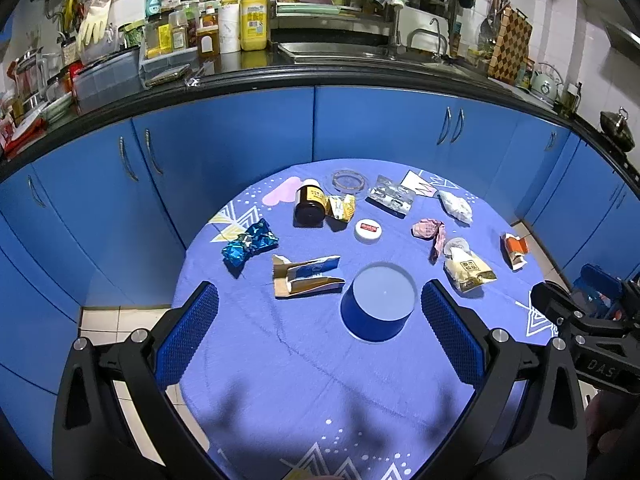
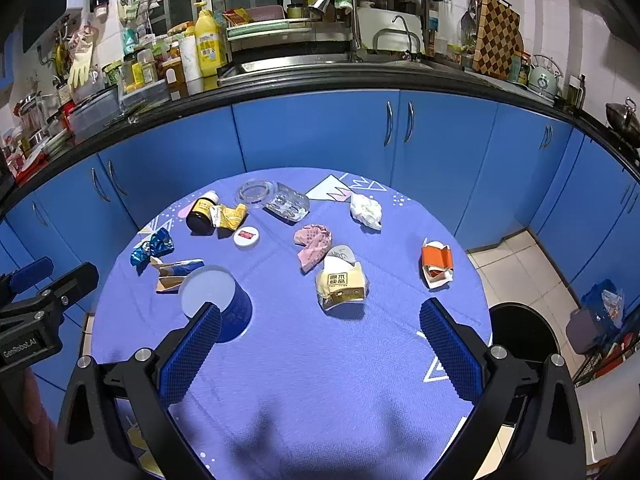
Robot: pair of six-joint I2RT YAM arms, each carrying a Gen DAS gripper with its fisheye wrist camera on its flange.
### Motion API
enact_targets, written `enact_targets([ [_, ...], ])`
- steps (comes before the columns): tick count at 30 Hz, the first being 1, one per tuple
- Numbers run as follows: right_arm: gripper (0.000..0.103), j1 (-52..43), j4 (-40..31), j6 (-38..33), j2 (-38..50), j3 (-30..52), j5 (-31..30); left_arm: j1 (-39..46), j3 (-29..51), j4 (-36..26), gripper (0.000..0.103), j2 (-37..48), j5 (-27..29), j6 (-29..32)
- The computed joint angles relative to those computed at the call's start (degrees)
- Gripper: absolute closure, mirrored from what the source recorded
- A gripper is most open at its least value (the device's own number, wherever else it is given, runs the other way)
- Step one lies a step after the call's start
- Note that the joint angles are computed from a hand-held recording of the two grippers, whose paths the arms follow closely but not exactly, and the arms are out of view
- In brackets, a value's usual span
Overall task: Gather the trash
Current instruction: 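Grasp the blue paper cup with the left tool while the right grasps the yellow snack bag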
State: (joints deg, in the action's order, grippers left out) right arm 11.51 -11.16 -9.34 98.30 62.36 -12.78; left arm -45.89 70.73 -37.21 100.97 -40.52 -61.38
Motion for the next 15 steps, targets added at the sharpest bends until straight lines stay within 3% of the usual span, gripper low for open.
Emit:
enact_targets([
  [6, 0.006, -0.36, -0.04, 0.05, 5.42, 2.95, 1.57, 2.18, -3.44, 10.03, 0.004, 1.71, 3.35, 3.91],
  [10, 0.006, -1.02, -0.01, 0.01, 10.05, 5.4, 2.45, 3.38, -1.52, 10.78, 0.004, 6.31, 4.16, 4.14],
  [15, 0.006, -1.41, 4.9, -2.11, 15.91, 6.43, 6.04, 2.66, 1.41, 11.52, 0.004, 12.84, 3.0, 5.4],
])
